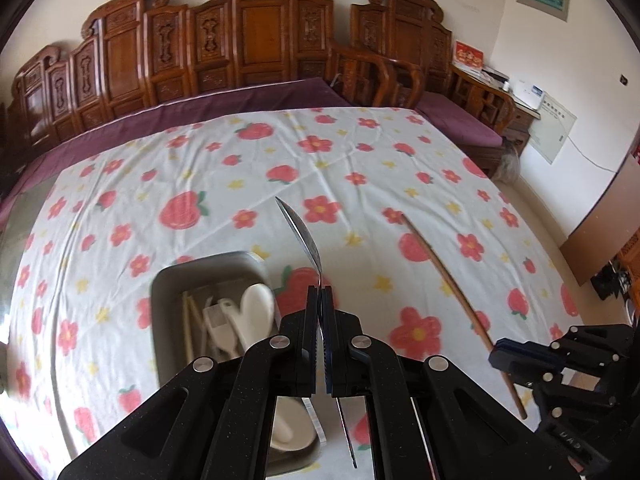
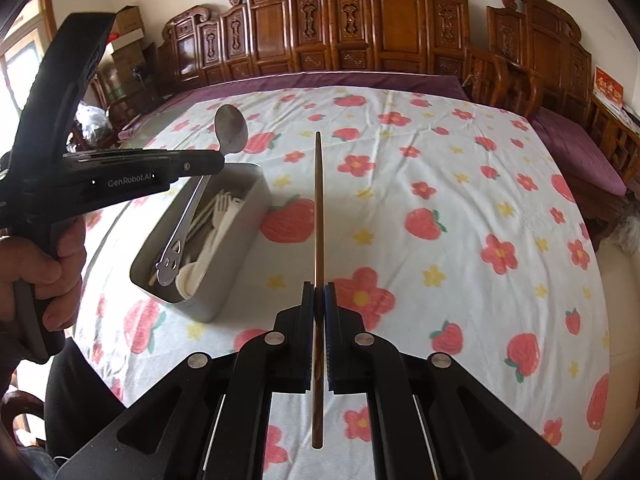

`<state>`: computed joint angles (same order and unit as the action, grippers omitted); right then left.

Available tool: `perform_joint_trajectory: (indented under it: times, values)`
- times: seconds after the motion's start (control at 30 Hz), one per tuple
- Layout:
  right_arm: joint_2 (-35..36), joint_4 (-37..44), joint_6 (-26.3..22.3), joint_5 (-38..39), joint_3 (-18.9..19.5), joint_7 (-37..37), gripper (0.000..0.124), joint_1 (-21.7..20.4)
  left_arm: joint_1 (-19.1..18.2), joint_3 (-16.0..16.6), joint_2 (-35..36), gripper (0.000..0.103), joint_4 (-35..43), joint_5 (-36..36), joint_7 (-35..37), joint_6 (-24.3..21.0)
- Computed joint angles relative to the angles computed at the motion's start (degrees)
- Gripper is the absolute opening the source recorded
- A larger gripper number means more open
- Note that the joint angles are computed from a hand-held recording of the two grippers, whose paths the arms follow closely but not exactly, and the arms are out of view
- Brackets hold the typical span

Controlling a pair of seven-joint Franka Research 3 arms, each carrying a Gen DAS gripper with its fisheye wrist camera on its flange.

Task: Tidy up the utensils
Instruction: 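Carry the metal spoon into the tray with the left tool while the right tool holds the chopstick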

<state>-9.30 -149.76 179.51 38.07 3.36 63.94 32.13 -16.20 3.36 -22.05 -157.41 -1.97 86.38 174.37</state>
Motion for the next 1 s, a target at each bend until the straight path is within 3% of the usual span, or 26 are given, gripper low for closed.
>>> perform_joint_trajectory:
  times: [0.4,0.5,0.57,0.63,1.0]
  values:
    - [1.92,2.67,-0.63,-0.36,2.49,0.70,0.006,0.49,5.36,1.11,0.12,0.001,-2.67,1.79,0.44,0.28]
    - [2.43,3.39,-1.07,-0.84,2.91,1.38,0.006,0.40,7.88,-0.45,1.54,0.001,-2.83,3.32,-0.29,1.76]
    - [3.08,4.27,-1.32,-2.02,3.57,2.67,0.006,-0.29,11.52,-2.96,3.63,0.001,-2.43,5.73,-2.50,2.32]
    - [3.52,5.03,-1.10,-3.24,4.07,3.38,0.006,-0.67,9.06,-0.03,4.94,0.001,-2.05,4.34,-1.65,2.43]
    - [6.25,8.71,-2.06,-7.74,5.74,6.16,0.006,-1.66,7.67,2.28,6.71,0.001,-2.45,1.97,0.58,3.21]
